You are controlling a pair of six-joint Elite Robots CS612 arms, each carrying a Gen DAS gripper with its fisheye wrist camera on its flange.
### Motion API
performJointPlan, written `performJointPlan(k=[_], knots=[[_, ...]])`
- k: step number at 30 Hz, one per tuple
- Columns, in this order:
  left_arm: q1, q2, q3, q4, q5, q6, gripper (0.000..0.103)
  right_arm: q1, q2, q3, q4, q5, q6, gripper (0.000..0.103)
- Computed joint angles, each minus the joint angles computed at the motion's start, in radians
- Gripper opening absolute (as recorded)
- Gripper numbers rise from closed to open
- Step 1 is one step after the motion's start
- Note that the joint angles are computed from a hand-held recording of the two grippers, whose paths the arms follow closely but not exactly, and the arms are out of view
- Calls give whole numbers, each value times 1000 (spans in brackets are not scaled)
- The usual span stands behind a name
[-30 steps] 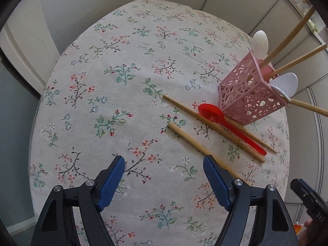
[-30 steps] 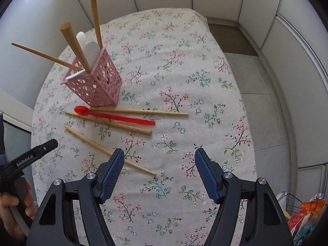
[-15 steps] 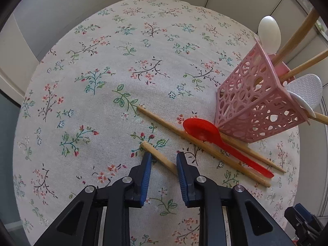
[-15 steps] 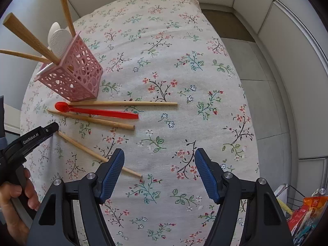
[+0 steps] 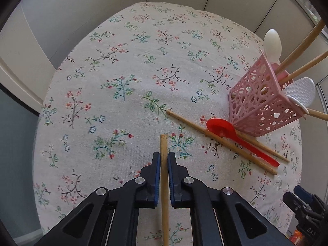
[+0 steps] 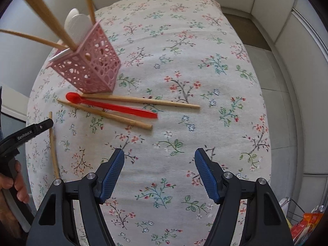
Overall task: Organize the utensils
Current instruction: 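Grasp a chopstick beside the red spoon with the right tool while the left holds its chopstick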
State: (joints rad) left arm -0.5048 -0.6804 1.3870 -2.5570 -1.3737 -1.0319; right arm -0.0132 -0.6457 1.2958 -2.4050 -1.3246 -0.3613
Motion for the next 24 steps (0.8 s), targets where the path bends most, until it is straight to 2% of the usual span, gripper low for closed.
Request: performJointPlan(k=[3,5,7,11,16,18,24], knots=[[3,-32,51,-36,10,12,7,14,0,2,23,38,-60,73],[1,-51,81,-49,27,12,7,28,-1,4,30,56,-98,66],[1,-66,108,-58,43,14,7,45,0,5,37,65,-143,54],[2,-94,157,-81,67,-5,7,84,3,5,22,69,-263,50],[9,-115,200,-103,75,-17,7,123,12,-6,-29,103,-367,47],[13,-123,214,-106,77,-29,7,138,22,-17,-51,91,-403,46],[24,-129,231,-118,60,-43,7,188,67,-61,-119,-18,-471,46]])
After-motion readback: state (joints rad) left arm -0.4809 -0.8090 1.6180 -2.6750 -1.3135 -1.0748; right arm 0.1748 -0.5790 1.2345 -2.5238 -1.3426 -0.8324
